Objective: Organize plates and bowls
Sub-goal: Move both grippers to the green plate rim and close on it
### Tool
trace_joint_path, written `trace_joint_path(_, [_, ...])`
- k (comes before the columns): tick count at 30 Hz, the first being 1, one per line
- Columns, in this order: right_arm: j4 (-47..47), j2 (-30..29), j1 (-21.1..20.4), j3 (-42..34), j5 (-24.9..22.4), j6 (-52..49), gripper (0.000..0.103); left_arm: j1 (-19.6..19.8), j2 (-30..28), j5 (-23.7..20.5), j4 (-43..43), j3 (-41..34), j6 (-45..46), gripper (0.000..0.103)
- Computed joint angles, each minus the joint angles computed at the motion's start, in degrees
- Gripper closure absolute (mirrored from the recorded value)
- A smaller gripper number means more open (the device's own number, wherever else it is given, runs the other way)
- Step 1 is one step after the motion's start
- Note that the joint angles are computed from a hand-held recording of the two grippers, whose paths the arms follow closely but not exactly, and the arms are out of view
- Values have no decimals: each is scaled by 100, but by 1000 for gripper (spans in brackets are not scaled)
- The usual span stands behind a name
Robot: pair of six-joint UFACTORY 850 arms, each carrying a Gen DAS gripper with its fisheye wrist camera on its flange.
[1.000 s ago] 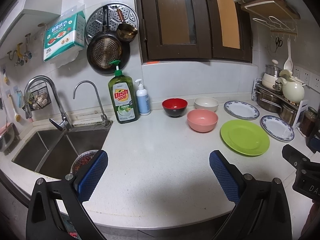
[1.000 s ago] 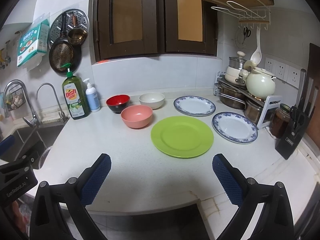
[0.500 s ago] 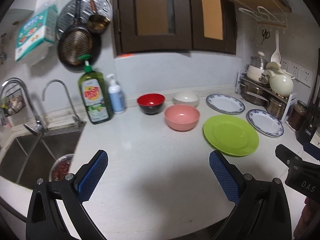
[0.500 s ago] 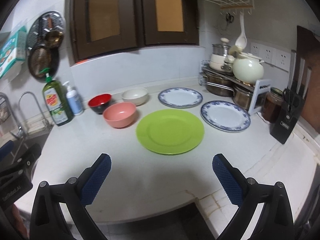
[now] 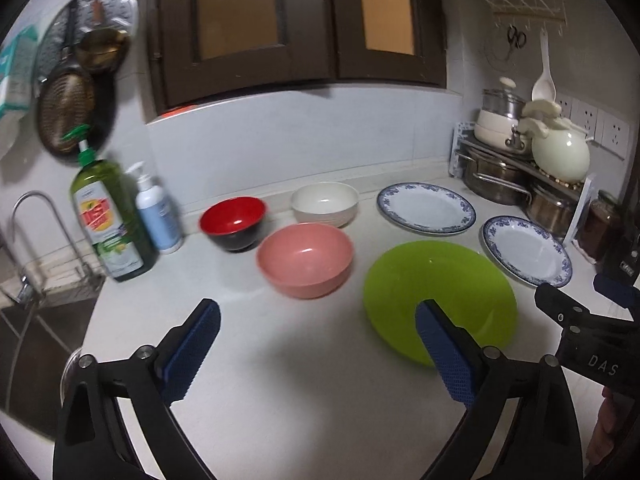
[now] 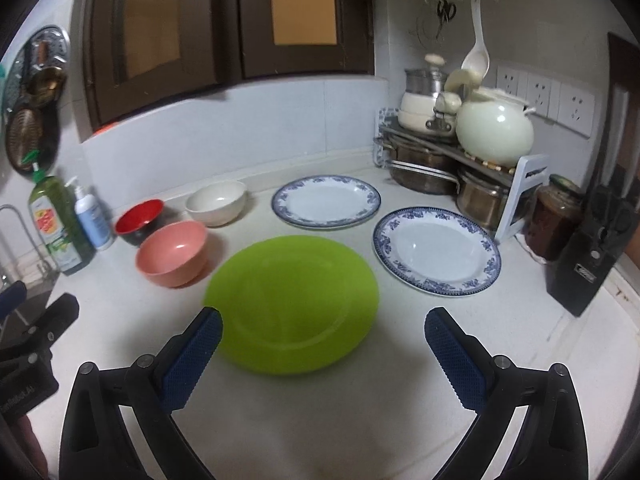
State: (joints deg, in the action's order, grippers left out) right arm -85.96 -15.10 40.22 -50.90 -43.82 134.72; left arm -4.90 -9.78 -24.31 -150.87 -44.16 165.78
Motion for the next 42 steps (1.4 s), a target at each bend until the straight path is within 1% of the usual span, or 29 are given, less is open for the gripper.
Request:
trace_joint_path(1, [-89, -49, -102, -7, 71, 44, 1, -82, -142, 59, -182, -121, 188, 7])
trace_joint_path(4, [-180, -182, -331, -58, 288, 105, 1, -213, -511, 156, -221, -429, 142, 9])
trace_joint_path(8, [-314, -432, -633, -169, 560, 249, 5, -322, -969, 398, 447, -843, -559, 15])
trace_joint_path(10, [-336, -547, -781, -218, 725, 316, 7, -391, -1198, 508, 563, -1039, -697, 16])
trace_joint_path(12, [-390, -659, -924, -259, 879, 320, 11, -474, -1407, 588, 529, -1214, -633, 19])
trace_joint_path(16, [-397, -899, -1176, -401, 1185, 230, 19, -573, -1747, 688, 761, -1528, -785, 21])
trace_joint_path(17, [-451, -959, -1246, -432, 1292, 277, 21, -590, -1814, 705, 840, -1597, -860, 23])
trace_joint_path(22, [-583, -1160, -1465, -562, 1534, 319, 28, -682, -2196, 897, 1204, -1978, -1170, 31])
trace_joint_path(24, [-665, -1216, -1545, -594, 1668, 374, 31, -695, -2340, 1007, 1714, -2136, -1705, 35])
trace_joint_path(26, [-661, -1291, -1600, -650, 1758, 339, 33, -712, -2434, 1082, 2013, -2235, -2011, 38])
trace_joint_path(28, [-688, -1349, -1648, -693, 1826, 336, 36, -718, -2528, 1136, 2557, -2337, -2557, 41])
trace_joint_path(30, [-688, -1409, -1692, -741, 1918, 282, 39, -709, -2589, 1138, 3218, -2415, -3238, 44])
trace_joint_path(34, [-749, -1453, -1758, -774, 2044, 324, 42, -729, -2702, 1140, 3814, -2565, -3844, 48])
trace_joint_path(37, [-786, -1487, -1817, -808, 2165, 327, 45, -761, -2780, 1125, 4660, -2709, -4762, 51])
trace_joint_path(39, [-875, -1497, -1867, -813, 2277, 415, 49, -787, -2819, 1158, 4897, -2763, -4969, 54])
trace_joint_path(40, [-938, -1501, -1894, -813, 2329, 488, 49, -800, -2833, 1192, 4850, -2775, -4916, 54])
trace_joint_path(42, [-911, -1508, -1902, -822, 2298, 493, 52, -806, -2846, 1215, 4888, -2789, -4966, 55])
